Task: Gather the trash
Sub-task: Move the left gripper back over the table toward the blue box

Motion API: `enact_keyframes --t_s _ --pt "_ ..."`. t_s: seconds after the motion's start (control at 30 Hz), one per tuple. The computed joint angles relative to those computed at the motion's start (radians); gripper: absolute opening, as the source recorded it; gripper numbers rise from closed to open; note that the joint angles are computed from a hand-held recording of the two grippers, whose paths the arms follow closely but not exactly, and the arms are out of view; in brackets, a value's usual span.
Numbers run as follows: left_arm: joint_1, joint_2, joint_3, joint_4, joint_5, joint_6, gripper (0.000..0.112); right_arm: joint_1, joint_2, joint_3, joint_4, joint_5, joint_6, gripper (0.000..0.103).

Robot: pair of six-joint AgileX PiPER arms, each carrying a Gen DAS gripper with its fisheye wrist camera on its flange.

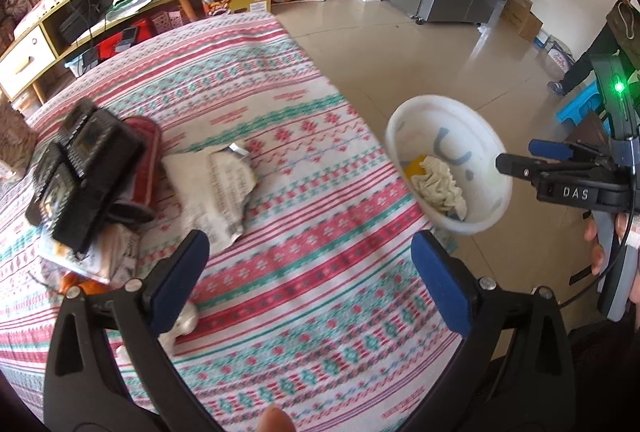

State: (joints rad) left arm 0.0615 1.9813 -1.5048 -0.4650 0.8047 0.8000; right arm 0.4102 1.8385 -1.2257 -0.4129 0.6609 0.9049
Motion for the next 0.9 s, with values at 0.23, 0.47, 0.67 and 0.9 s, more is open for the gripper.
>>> enact_keyframes --t_s 0.23,0.47,0.67,0.9 --pt "0.064 0.005 -0.013 0.034 0.031 0.019 0.101 0.065 0.049 -0.091 -0.005 0.047 -0.018 0.083" --pt "0.141 0.038 -0.064 0.038 0.092 0.024 0.101 0.128 0.116 -0.205 0.001 0.085 -0.053 0.084" --pt "0.197 0.085 -0.149 0.122 0.158 -0.030 0.101 0.176 0.176 -0.297 0.022 0.120 -0.090 0.084" --pt "0.290 0.195 -0.330 0.146 0.281 -0.112 0.101 0.220 0.249 -0.406 0.024 0.174 -0.133 0.084"
